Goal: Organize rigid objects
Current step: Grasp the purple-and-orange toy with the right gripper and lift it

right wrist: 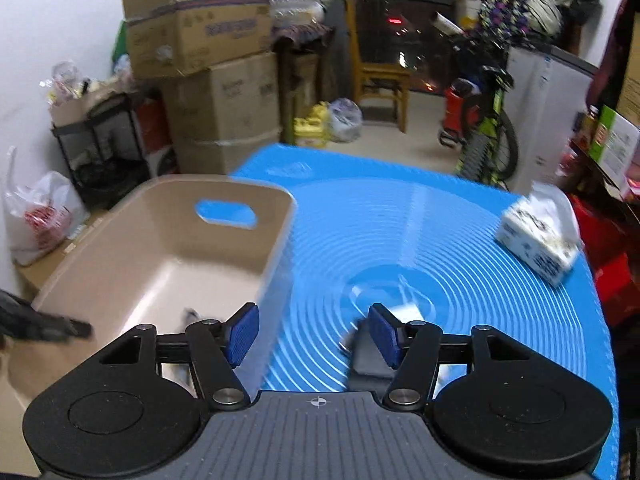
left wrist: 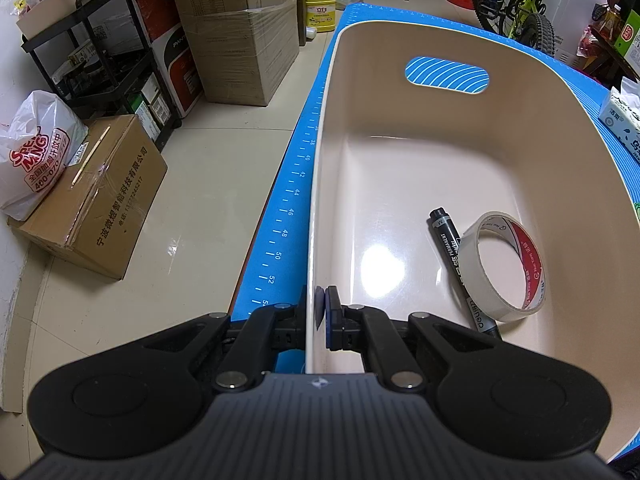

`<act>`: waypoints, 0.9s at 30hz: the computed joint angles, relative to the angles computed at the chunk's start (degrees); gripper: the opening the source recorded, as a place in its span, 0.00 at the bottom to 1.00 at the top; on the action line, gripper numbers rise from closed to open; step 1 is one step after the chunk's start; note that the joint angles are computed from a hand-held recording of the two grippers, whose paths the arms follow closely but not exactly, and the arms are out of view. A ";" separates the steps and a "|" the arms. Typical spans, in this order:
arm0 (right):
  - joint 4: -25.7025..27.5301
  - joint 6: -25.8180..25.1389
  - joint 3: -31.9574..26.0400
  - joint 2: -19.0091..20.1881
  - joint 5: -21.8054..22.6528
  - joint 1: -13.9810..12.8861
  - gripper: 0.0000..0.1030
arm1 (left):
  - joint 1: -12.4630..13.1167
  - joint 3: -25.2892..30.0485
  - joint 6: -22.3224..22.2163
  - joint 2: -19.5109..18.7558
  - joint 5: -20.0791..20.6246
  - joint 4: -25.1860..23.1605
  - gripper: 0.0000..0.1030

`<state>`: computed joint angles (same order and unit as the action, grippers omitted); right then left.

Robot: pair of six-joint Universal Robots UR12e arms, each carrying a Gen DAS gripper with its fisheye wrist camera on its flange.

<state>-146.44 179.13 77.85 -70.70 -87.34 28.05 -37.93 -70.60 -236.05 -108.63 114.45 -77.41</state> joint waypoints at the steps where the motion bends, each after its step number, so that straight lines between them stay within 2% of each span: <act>1: -0.07 -0.12 0.63 -0.06 -0.62 -0.05 0.67 | 0.00 0.01 0.02 -0.01 0.01 -0.01 0.07; 10: 1.85 -0.37 3.33 0.45 -2.54 0.67 0.65 | -0.01 0.03 0.00 -0.04 0.01 0.02 0.07; 21: 3.65 -1.21 3.90 1.11 -2.74 1.43 0.50 | -0.02 0.07 -0.03 -0.09 0.03 0.00 0.07; 25: 1.98 -2.39 4.62 1.15 -3.38 1.85 0.48 | -0.02 0.08 -0.05 -0.07 0.03 -0.02 0.07; 27: 3.05 -2.04 4.33 1.26 -2.59 1.79 0.43 | -0.03 0.08 -0.05 -0.09 0.03 0.00 0.07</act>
<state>-143.39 177.10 82.18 -69.44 -89.93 29.84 -37.95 -70.53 -236.10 -108.73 114.48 -77.41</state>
